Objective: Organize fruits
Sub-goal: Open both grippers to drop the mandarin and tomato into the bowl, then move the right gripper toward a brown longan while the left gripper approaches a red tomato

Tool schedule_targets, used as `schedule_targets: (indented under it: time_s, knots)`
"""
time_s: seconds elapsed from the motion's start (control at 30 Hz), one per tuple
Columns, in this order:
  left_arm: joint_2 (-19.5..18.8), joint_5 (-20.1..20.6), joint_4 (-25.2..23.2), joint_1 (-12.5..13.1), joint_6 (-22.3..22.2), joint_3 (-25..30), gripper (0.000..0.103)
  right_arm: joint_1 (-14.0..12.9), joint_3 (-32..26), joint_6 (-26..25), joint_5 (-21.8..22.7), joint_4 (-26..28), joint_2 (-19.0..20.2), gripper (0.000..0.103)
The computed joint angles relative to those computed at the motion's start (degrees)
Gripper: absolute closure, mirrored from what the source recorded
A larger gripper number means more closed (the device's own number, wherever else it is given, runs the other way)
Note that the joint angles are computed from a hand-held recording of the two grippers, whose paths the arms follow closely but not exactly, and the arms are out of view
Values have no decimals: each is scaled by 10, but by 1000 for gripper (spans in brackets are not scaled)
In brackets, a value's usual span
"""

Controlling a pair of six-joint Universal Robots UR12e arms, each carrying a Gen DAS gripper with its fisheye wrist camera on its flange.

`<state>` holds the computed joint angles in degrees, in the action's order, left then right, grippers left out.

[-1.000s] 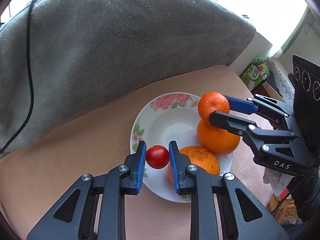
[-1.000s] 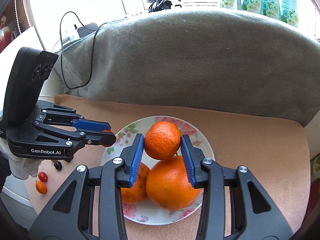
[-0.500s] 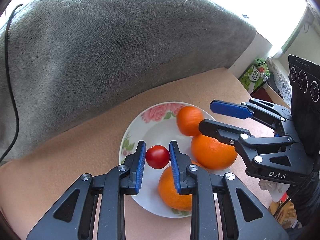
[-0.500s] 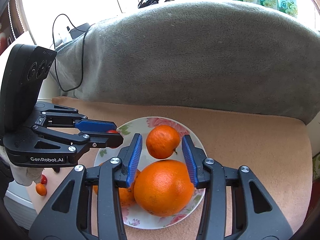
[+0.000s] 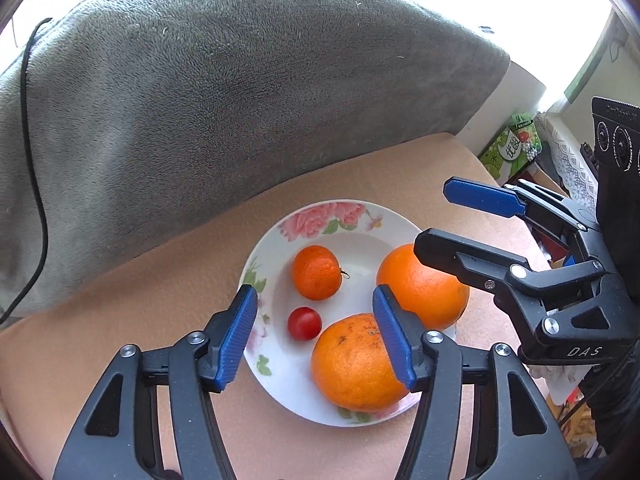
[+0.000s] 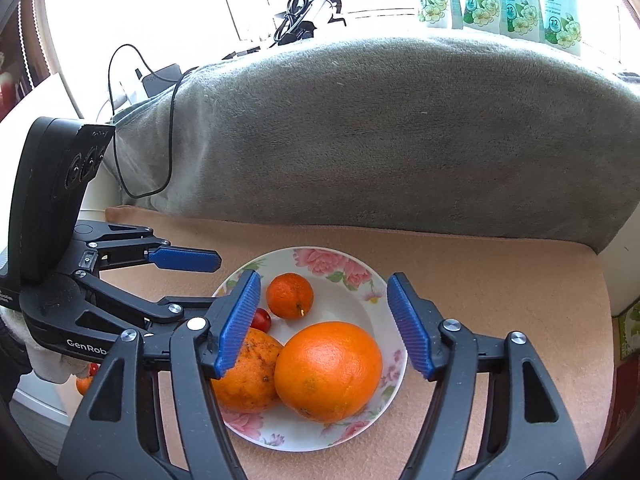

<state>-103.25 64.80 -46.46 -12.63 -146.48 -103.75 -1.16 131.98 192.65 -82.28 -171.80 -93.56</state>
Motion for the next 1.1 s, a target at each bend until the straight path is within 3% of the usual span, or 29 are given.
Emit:
schedule_targets:
  time_s: [0.13, 0.23, 0.57, 0.83, 1.1]
  knots:
    - [5, 5, 8, 0, -3, -5, 35, 3, 1, 2, -10, -2, -5, 28]
    - [9, 10, 18, 0, -8, -10, 35, 7, 0, 6, -22, 2, -7, 15]
    - [29, 13, 36, 17, -18, -30, 35, 21, 0, 20, -36, -1, -16, 15]
    - [59, 14, 66, 58, -37, -60, 35, 31, -1, 31, -30, -15, -20, 15]
    - [97, 3, 109, 118, -73, -109, 35, 55, -18, 19, -14, -15, -7, 15]
